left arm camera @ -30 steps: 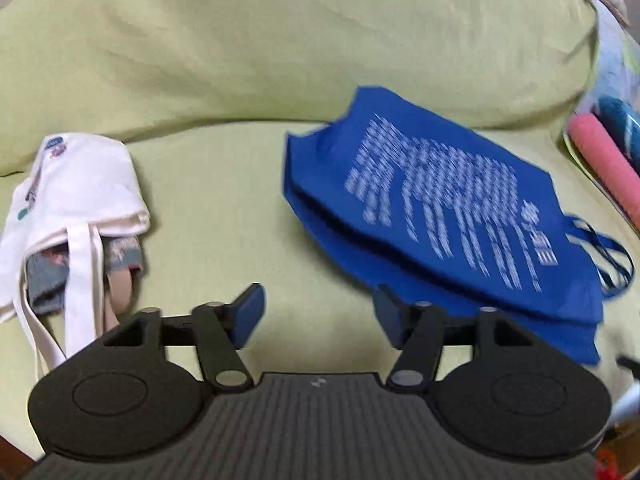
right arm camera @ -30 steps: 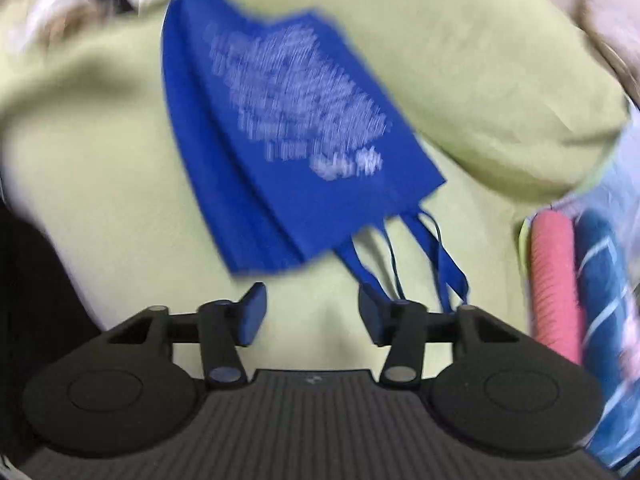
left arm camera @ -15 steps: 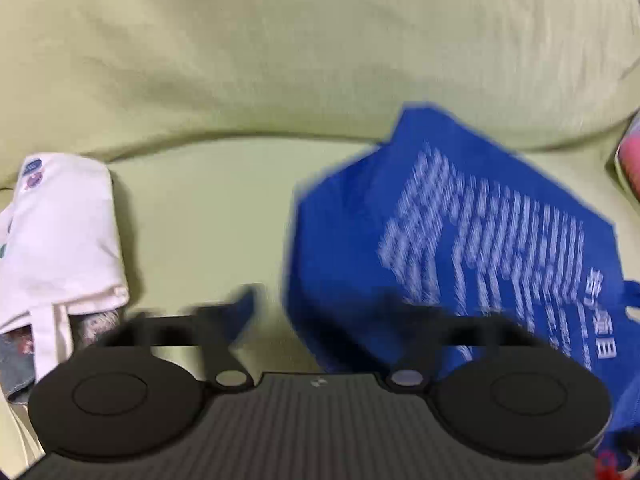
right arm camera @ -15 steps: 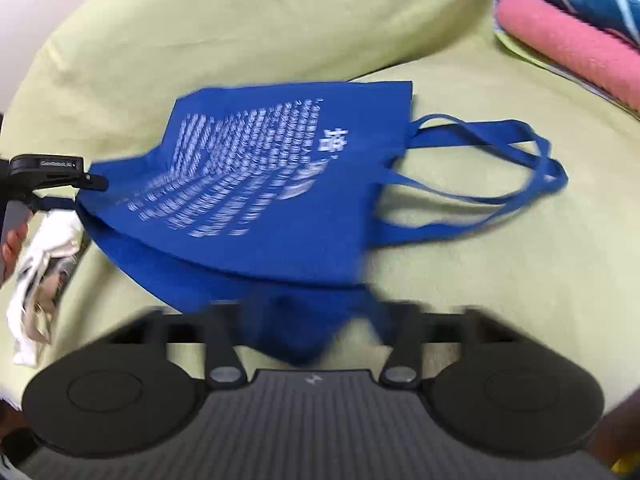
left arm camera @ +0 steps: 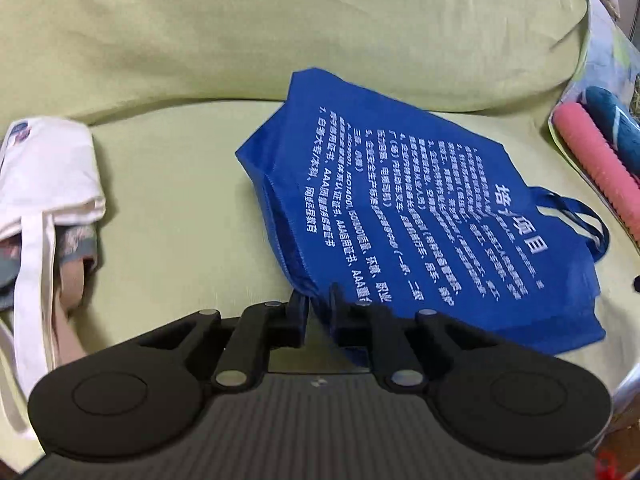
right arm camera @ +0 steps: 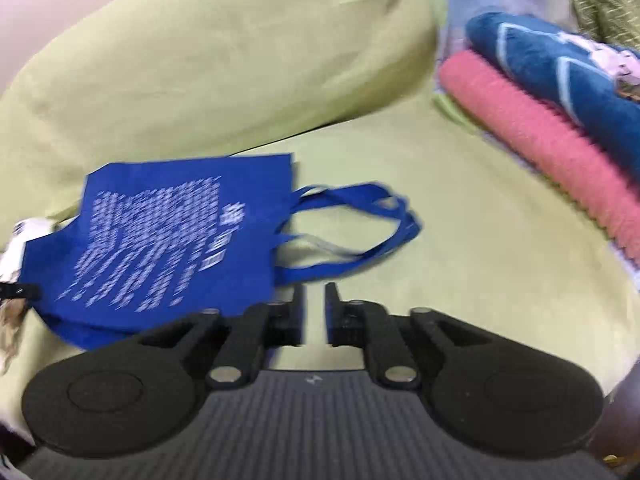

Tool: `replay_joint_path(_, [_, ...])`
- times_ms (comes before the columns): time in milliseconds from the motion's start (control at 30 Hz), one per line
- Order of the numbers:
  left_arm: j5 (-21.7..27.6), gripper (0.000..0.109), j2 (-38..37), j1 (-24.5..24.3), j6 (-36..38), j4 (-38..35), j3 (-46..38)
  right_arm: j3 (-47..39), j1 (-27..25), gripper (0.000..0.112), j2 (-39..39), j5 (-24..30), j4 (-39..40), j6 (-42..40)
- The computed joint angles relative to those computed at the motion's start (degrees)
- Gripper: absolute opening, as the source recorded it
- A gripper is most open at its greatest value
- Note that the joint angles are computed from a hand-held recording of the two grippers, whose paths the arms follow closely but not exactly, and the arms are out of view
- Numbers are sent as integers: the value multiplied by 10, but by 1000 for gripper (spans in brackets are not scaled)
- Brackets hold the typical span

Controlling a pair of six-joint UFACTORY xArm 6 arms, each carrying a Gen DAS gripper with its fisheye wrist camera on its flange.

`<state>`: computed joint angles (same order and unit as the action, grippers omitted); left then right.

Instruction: Fold shopping bag

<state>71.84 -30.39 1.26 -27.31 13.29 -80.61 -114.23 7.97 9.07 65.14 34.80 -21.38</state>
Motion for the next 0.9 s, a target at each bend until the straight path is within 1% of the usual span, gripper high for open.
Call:
replay_joint_path(33, [4,18,-3,2,-3,-5,1,22,2,32,-15,-1,9,-13])
replay_joint_path(67, [7,20,-7,4,-7,-7,2,43,8,37,-26,-2,11,-26])
replay_joint_path(100, [11,28,-11,4,-12,-8,3,63,14,38,-36,-2,12,-38])
replay_joint_path(133, [12,32,-11,6,-13,-9,3,78,20,38,-46,0,9,-43])
replay_joint_path(167, [12,42,-7,11,-8,-10,-2,93,25,40,-55,2,6,-47])
replay_joint_path(200, [13,51,-3,17,-3,-10,-7,101,36,41,-57,-6,-2,-39])
replay_joint_path(267, [-1,60,0,34,7,-16,-8,99,55,45,-47,-18,-11,-6])
replay_joint_path(300, [-5,63,-1,46,10,-21,-6,94,61,45,-39,-22,-7,15])
replay_joint_path(333, [-9,64,1,58,11,-27,-5,89,65,45,-31,-23,6,31])
replay_joint_path(400, [-14,63,8,77,14,-39,0,90,64,45,-24,-22,47,37])
replay_joint_path(433, [-12,61,11,82,18,-44,1,95,64,40,-24,-24,67,34])
replay_joint_path(467, [-10,49,13,86,24,-48,3,95,64,15,-23,-26,75,30])
replay_joint_path(500, [-8,14,15,91,30,-59,6,90,64,4,-20,-20,79,28])
replay_joint_path(533, [-9,8,11,95,35,-74,13,92,61,3,-22,-20,90,21])
replay_joint_path(567, [-12,9,5,98,39,-88,21,94,57,1,-25,-20,100,14])
replay_joint_path(633, [-20,9,-8,102,48,-113,38,96,53,1,-33,-32,94,-2])
replay_joint_path(700, [-29,10,-26,103,60,-134,56,82,43,1,-32,-28,93,1])
replay_joint_path(833, [-31,14,-70,90,85,-171,85,73,21,1,-51,-30,86,-5])
replay_joint_path(900, [-14,24,-87,65,80,-157,87,70,6,1,-62,-16,84,-6])
